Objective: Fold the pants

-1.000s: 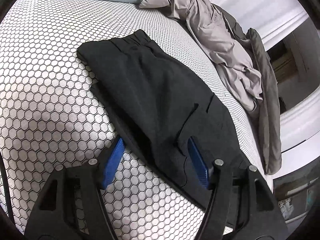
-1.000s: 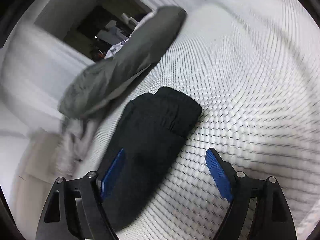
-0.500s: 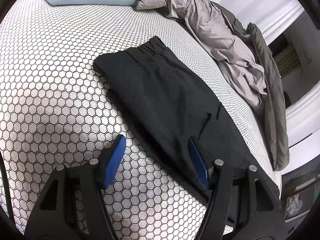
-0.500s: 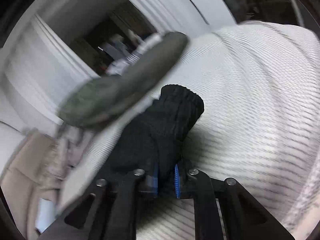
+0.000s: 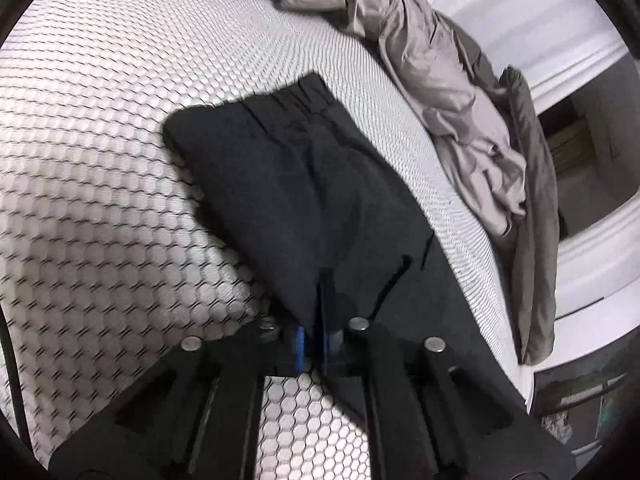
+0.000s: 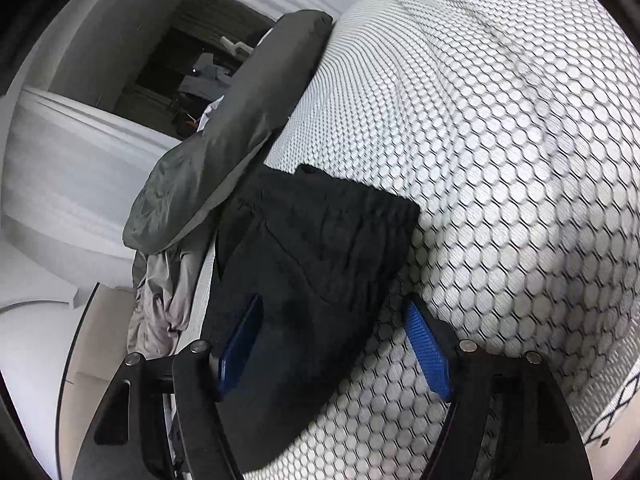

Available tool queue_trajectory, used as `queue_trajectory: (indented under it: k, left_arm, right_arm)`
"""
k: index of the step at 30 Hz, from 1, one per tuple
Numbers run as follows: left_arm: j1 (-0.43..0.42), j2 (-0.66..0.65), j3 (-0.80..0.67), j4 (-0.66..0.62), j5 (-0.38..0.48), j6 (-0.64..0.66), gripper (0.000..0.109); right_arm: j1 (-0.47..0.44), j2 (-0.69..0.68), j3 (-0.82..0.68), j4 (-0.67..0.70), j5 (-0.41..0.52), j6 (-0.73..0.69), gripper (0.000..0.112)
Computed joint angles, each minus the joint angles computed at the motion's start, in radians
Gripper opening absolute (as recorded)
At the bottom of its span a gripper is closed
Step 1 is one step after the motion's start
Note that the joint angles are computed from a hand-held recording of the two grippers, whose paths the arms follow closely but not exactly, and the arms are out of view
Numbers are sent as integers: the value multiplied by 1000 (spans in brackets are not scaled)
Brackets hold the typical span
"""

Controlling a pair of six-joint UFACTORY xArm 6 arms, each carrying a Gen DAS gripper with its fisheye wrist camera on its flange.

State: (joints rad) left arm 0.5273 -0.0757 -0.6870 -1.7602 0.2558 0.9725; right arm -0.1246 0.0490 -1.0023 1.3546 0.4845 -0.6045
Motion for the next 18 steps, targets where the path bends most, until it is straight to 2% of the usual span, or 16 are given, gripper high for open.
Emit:
queue_trajectory:
  k: [3, 4, 6, 8, 10, 12, 14, 17, 18]
  left_arm:
    - [-31, -109, 62, -105, -92, 157, 1]
    - [-45, -119, 69, -97, -135, 173, 2]
    - [-55, -95, 73, 10, -173, 84, 3]
    - [-38, -75, 79, 87, -145, 11, 3]
    - [-29, -75, 80, 95, -131, 7, 3]
    - [-21, -78, 84, 96, -122, 4, 3]
    - [-15, -81, 87, 86, -116, 2, 3]
    - [-7, -105, 109, 115, -113, -20, 5]
    - [-3, -112, 116, 147, -107, -42, 6]
  right_arm:
    - [-10, -18, 5, 17, 22, -17, 73]
    - [1, -30, 20, 34, 17, -27, 73]
    - [-9, -21, 14, 39, 36, -44, 73]
    - [-33, -30, 30, 64, 57, -87, 73]
    - [-58, -29, 37, 80, 70, -111, 58]
    - [-50, 9, -2, 68, 71, -118, 21]
    - [-18, -23, 12, 16, 15, -117, 13]
    - [16, -184, 107, 76, -57, -281, 11]
    - [18, -208, 129, 62, -80, -283, 11]
